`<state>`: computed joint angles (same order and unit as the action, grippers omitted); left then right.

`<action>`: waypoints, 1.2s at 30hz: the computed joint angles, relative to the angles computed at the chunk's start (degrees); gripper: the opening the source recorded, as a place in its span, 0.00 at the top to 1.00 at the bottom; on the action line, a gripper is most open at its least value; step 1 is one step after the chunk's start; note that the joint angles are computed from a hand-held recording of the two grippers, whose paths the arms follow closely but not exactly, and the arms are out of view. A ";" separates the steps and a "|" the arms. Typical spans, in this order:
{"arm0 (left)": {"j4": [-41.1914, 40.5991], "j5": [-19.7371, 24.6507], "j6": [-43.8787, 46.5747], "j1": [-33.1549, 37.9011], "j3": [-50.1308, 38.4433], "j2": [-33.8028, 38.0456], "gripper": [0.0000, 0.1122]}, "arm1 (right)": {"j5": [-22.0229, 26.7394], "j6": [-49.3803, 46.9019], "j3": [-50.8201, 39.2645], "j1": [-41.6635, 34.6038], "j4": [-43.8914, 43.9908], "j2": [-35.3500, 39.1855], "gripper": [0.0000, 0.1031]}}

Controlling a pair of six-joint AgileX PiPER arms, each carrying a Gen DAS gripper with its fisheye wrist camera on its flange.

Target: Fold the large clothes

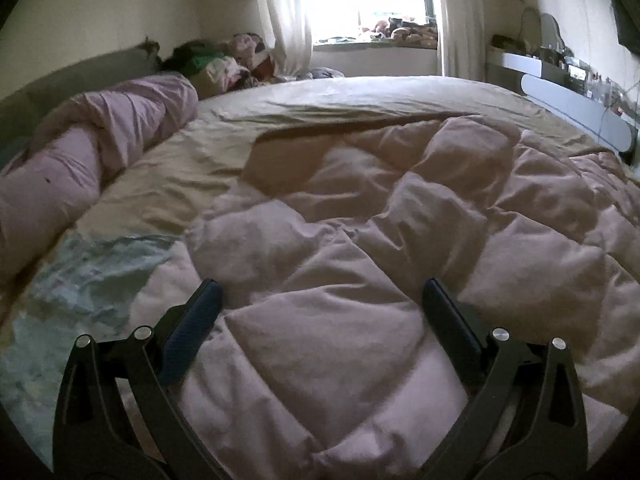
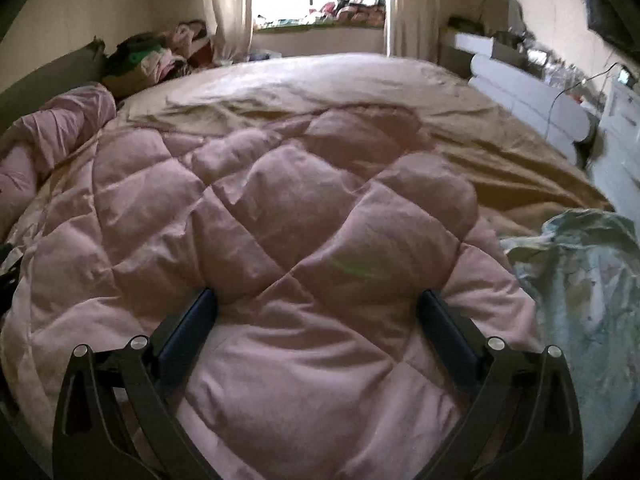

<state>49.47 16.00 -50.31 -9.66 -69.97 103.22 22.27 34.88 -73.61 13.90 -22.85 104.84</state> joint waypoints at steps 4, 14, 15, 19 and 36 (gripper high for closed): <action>-1.96 0.14 2.10 -0.19 -0.61 1.19 0.16 | 1.87 -12.21 -2.07 -1.87 11.98 1.26 0.04; -25.51 0.80 22.28 0.03 1.49 -7.12 0.17 | 1.09 -3.15 2.12 0.64 7.59 -8.06 0.04; -26.89 1.22 22.93 -0.61 1.84 -7.96 0.17 | 0.15 -0.38 3.77 2.22 4.86 -10.24 0.04; -25.43 7.20 19.94 -4.69 -0.47 -6.20 0.16 | 5.86 9.36 3.44 9.99 -7.63 -9.96 0.04; -18.67 3.11 14.16 -3.17 7.02 -8.99 0.16 | 0.45 8.90 13.45 5.05 -3.87 -13.27 0.04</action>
<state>30.80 19.11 -36.14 -12.82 -62.95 94.23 22.73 43.78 -60.17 18.95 -26.71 91.57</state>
